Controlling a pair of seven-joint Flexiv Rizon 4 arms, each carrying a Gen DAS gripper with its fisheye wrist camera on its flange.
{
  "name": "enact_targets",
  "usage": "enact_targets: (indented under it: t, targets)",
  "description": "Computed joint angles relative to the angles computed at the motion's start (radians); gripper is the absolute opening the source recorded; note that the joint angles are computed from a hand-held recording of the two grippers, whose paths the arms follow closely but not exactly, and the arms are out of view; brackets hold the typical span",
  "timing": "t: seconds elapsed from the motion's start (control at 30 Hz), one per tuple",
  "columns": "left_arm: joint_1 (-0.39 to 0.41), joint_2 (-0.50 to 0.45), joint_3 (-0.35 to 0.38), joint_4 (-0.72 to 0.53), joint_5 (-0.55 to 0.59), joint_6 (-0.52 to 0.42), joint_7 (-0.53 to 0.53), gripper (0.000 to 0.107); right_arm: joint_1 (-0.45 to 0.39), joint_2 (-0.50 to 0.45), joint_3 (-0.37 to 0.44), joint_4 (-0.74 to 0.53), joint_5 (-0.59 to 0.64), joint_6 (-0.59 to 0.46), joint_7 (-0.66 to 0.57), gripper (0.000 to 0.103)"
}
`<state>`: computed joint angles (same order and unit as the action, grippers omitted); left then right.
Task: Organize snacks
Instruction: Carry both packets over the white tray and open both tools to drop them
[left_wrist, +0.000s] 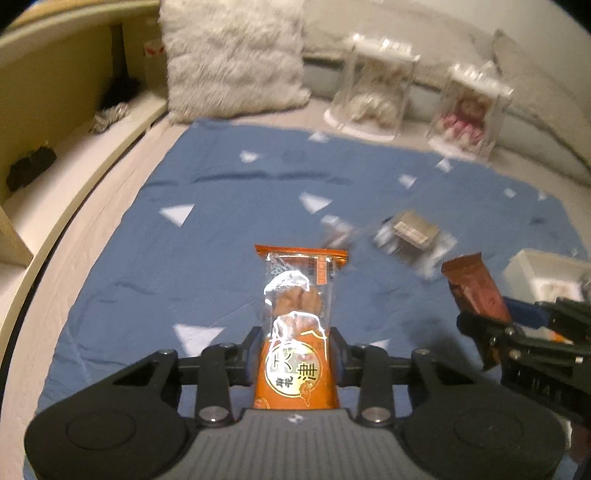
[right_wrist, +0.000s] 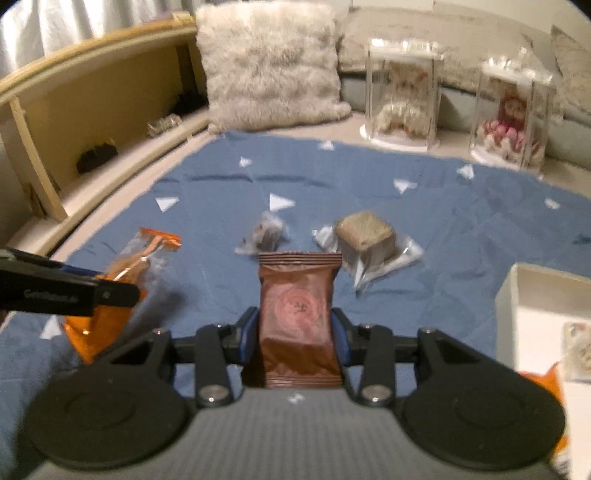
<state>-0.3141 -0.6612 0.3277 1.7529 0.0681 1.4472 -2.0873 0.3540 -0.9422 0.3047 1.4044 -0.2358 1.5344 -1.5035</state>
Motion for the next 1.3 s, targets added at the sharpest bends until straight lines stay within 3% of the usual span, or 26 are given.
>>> enact_targets:
  t: [0.27, 0.7, 0.9, 1.3]
  targets:
    - [-0.055, -0.004, -0.028, -0.096, -0.011, 0.012, -0.026, 0.039, -0.114, 0.101, 0.051, 0.094, -0.004, 0.064, -0.078, 0.047]
    - [-0.071, -0.131, -0.146, -0.365, -0.068, -0.074, 0.013, 0.039, -0.188, 0.212, -0.091, 0.199, -0.004, 0.095, -0.045, 0.047]
    - [-0.087, -0.207, -0.196, -0.513, -0.077, -0.132, 0.041, 0.039, -0.226, 0.227, -0.127, 0.227, -0.004, 0.118, -0.02, 0.047]
    - [-0.088, -0.424, -0.319, -0.84, -0.149, -0.308, 0.142, 0.039, -0.325, 0.186, -0.102, 0.216, -0.002, 0.1, 0.005, 0.047]
